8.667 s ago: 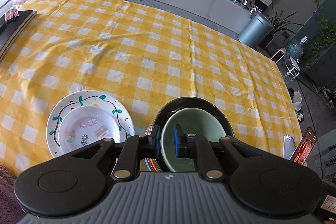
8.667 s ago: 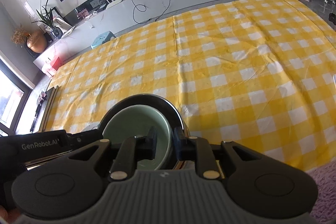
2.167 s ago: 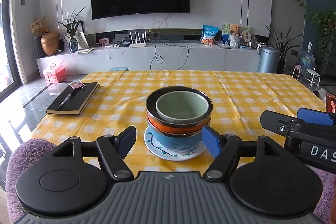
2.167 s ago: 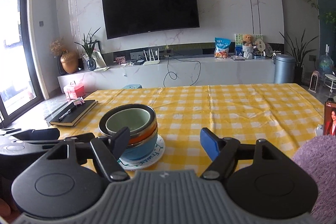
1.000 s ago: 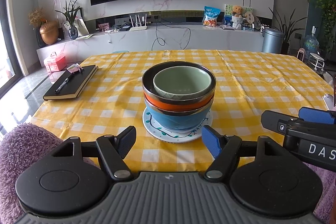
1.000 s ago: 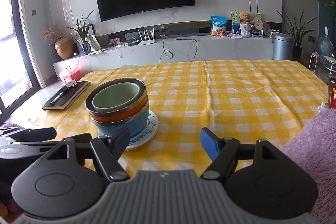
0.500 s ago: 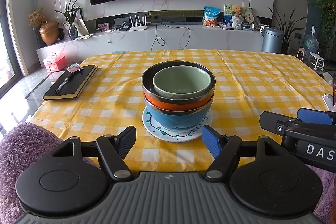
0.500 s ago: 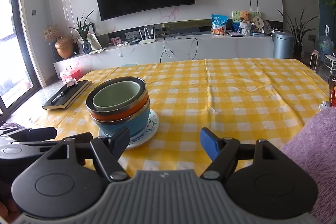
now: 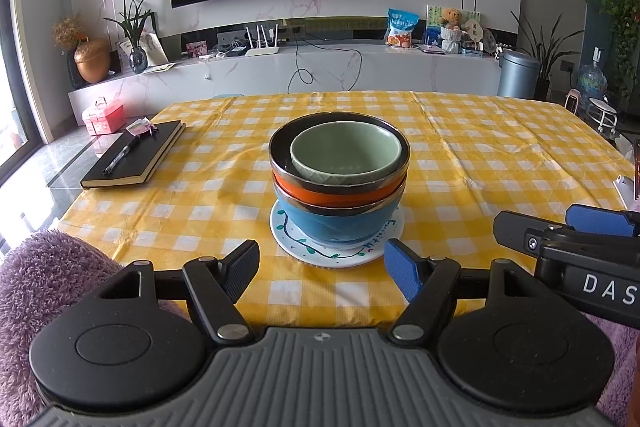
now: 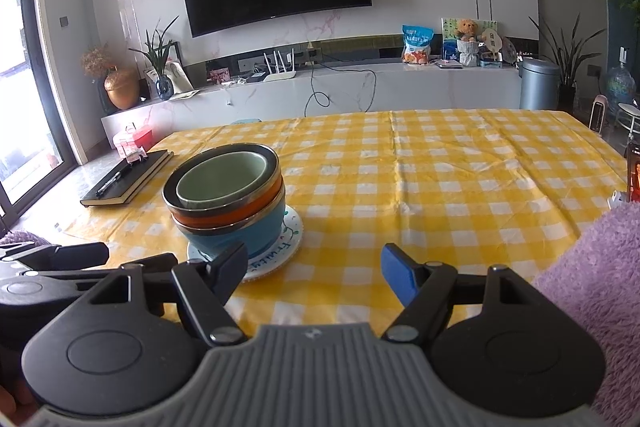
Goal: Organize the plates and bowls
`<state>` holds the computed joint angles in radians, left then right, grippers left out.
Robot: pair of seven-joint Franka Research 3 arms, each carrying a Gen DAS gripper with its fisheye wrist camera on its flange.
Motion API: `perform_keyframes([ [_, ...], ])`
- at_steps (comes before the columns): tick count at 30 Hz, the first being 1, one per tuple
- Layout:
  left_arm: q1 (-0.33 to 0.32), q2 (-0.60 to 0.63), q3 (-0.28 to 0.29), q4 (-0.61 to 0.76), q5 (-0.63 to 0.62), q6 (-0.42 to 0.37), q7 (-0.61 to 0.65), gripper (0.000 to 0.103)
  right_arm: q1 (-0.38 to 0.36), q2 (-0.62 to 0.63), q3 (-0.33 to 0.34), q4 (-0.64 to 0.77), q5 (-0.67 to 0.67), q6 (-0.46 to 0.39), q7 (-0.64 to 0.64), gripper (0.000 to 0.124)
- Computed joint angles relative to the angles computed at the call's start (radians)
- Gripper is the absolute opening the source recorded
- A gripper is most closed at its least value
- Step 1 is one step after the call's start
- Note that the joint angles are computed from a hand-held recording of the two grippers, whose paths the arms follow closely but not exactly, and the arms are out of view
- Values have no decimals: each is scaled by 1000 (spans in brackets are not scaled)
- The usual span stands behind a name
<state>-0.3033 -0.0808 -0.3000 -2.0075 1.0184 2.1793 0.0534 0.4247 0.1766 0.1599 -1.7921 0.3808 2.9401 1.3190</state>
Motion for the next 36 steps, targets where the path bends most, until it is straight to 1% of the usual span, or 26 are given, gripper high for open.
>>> perform_keyframes([
  [36, -1, -2, 0, -7, -6, -1, -3, 84, 2, 2, -4, -1, -14, -4, 19, 74],
])
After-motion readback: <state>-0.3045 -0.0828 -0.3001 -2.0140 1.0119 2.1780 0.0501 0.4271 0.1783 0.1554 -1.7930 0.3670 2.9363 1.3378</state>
